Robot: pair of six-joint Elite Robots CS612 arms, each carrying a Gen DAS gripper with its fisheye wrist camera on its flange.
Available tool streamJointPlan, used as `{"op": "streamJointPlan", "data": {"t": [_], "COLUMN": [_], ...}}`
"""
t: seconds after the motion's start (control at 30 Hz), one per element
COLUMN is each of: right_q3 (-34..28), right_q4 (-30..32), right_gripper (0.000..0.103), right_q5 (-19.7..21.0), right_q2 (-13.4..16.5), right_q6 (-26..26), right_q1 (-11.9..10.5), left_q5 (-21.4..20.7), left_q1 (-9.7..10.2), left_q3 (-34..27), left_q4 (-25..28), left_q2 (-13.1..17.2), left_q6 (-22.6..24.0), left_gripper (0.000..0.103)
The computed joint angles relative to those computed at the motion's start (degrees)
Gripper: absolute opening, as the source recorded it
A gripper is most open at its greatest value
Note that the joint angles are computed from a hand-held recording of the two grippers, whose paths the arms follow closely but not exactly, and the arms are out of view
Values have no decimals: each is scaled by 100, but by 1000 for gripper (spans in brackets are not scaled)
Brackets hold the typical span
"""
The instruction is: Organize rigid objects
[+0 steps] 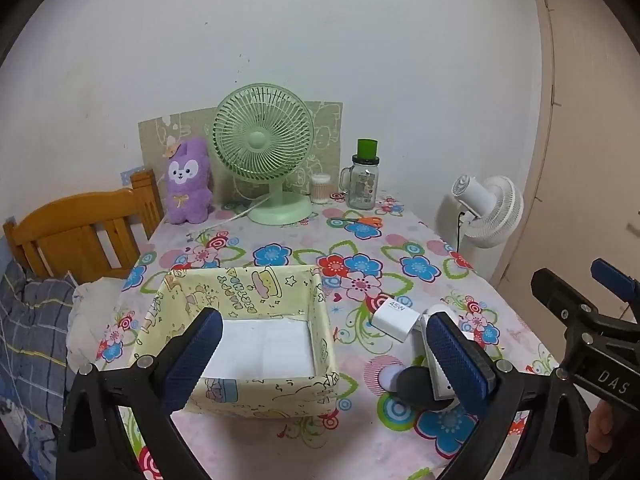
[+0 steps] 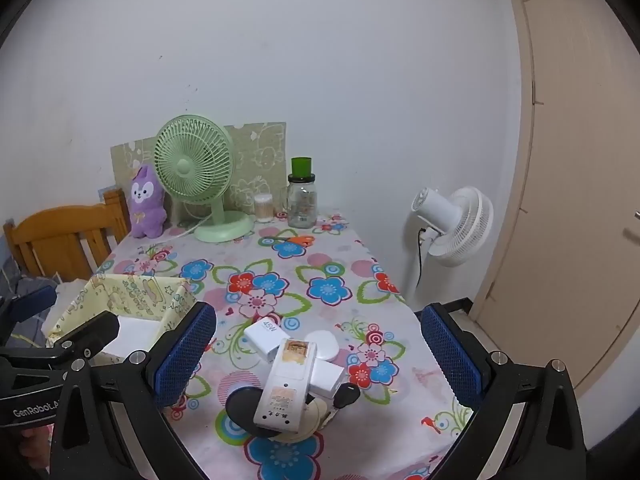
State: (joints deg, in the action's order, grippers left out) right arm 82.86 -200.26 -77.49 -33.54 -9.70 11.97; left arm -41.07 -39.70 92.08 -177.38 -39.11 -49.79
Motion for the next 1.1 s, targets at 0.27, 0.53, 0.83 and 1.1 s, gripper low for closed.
{"op": "streamJointPlan", "data": {"t": [0.27,0.53,0.83,1.1], "right_q3": [-9,-13,-60,-92], "right_q4": [138,201,226,221], "right_gripper": [103,103,103,103], "right_q5": [12,-84,-158,-197], "right_q2": [-18,-19,-8,7], "right_q6": [82,82,169,142], "right_q1": [13,37,43,56], "left_q5": [29,37,-39,27], "left_q1": [-3,-11,21,21], "left_q3": [-6,18,-52,-105], "left_q4": [-101,-134,-59,-14], "left_q2": [20,15,21,37], "left_q6": [19,41,134,181], "left_gripper": [103,103,103,103]}}
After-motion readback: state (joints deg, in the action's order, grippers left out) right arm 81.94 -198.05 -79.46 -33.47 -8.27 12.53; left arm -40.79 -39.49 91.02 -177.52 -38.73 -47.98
